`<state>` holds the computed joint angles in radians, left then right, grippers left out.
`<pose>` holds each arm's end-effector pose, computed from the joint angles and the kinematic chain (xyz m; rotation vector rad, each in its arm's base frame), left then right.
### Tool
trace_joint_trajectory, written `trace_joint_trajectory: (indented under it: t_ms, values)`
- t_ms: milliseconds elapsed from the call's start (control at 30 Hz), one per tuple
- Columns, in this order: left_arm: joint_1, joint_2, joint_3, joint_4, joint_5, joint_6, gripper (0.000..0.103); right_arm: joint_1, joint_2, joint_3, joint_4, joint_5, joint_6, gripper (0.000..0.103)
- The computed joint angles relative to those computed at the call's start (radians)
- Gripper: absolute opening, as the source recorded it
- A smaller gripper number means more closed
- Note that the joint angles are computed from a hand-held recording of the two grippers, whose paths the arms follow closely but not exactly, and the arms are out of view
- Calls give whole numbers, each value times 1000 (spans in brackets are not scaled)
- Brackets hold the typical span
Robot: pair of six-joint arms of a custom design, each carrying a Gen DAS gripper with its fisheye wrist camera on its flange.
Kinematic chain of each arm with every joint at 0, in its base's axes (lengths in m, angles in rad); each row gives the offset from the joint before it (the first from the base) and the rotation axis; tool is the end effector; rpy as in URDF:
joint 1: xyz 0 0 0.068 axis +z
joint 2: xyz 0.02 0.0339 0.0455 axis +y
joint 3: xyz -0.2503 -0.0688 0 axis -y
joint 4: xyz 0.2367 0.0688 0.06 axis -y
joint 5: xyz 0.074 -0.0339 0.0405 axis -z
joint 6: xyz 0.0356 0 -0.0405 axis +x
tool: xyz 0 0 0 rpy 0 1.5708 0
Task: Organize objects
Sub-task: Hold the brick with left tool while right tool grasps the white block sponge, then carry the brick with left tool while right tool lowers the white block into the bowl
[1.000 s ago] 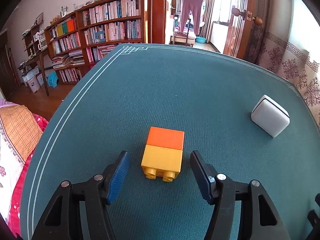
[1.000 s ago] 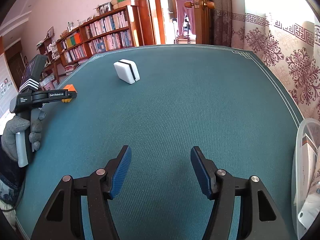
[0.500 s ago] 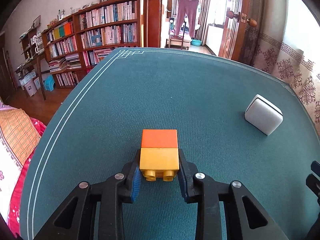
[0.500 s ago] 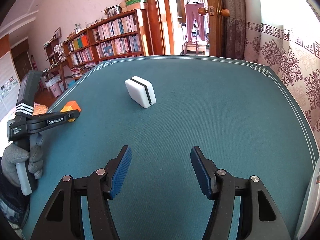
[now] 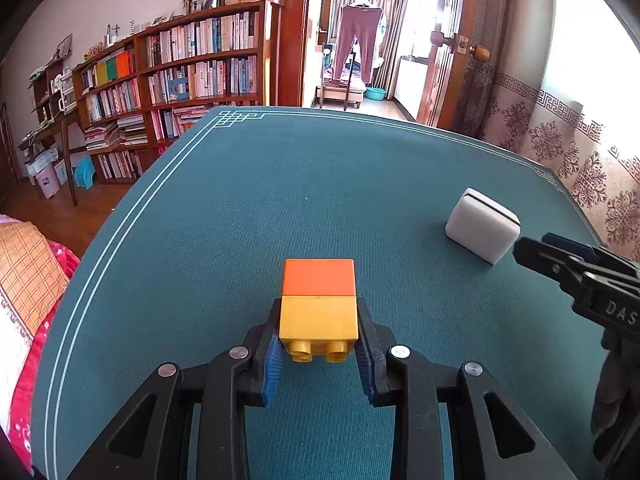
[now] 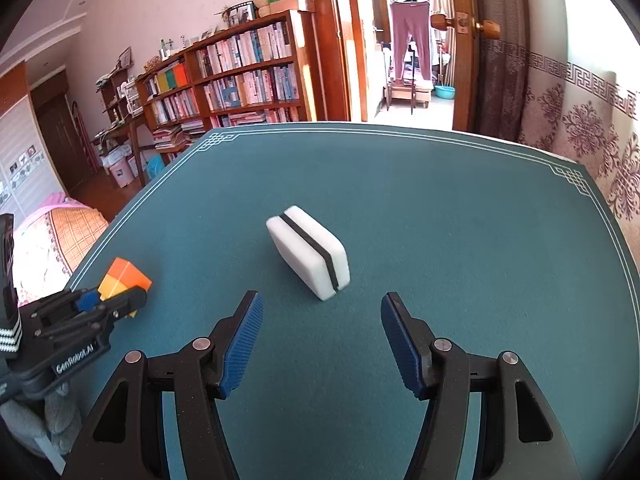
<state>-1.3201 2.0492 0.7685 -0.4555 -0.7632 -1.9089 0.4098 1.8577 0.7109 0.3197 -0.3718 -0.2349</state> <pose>0.0844 -0.2303 0.0277 -0.6118 2.2893 0.1546 0.2842 0.1375 0.0836 -0.9205 2.2043 0.5275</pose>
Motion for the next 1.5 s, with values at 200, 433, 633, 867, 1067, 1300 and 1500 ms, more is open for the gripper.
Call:
trace_joint_trajectory:
  t_ms: [200, 433, 633, 867, 1067, 1300, 1500]
  values:
    - [-2, -3, -17, 25, 4, -5, 33, 58, 135, 190, -88, 87, 11, 63]
    - [-1, 7, 3, 23, 2, 16, 33, 56, 211, 269, -128, 44, 26, 62]
    - [-4, 16, 5, 25, 8, 0, 33, 73, 183, 232, -117, 36, 13, 42]
    - [-11, 21, 18, 14, 5, -3, 33, 48, 84, 104, -75, -9, 35, 40]
    - [-28, 18, 24, 18, -10, 11, 33, 8, -36, -43, -40, -29, 35, 40]
    - [-54, -12, 9, 114, -44, 97, 33, -107, -186, -201, -29, -85, 2, 40]
    - [-65, 6, 41, 147, -51, 165, 33, -263, -314, -301, -80, -174, -76, 40]
